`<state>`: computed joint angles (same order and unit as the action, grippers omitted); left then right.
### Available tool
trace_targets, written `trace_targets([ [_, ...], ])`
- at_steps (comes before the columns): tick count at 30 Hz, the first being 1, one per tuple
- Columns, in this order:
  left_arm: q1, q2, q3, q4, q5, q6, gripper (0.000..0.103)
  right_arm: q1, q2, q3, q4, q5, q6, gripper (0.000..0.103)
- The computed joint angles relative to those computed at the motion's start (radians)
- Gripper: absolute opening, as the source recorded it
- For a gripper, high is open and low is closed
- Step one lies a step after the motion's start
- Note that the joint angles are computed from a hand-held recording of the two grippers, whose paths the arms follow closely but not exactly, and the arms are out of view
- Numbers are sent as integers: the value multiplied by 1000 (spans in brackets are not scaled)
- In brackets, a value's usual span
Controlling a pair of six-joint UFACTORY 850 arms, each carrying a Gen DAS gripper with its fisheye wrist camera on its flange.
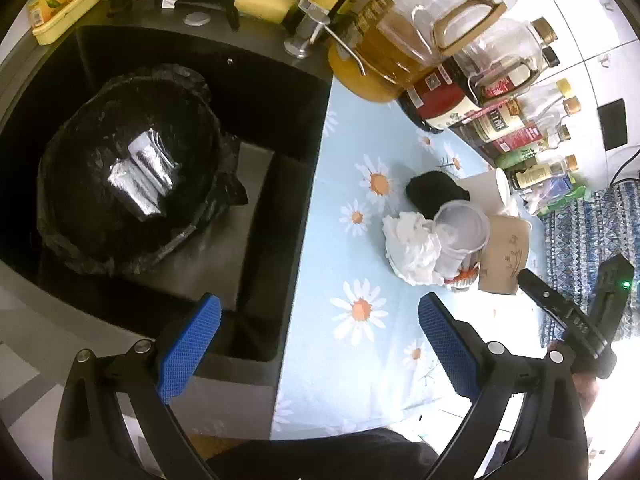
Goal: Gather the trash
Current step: 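Move both open tools back over the tablecloth toward the cups, then grasp the tan paper cup with the right tool while the left tool grasps the clear plastic cup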
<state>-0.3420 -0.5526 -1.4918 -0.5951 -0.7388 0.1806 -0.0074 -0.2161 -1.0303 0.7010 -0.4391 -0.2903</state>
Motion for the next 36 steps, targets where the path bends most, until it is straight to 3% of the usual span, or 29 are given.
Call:
trace_targets([
  [8,-31,12,7,65,10,-93,96,-38,-60,-16,213,-75,-209,77],
  [15,-45,18,15,92,13,-135,96,-57,-104,-35,309,-152,-290,62],
  [24,-55,12,5,94,15,-143,96,-58,-92,-29,298,-143,-292,57],
  [36,-99,-61,-102,87,-25,-84,96,-83,7,41,353,-105,-362,56],
])
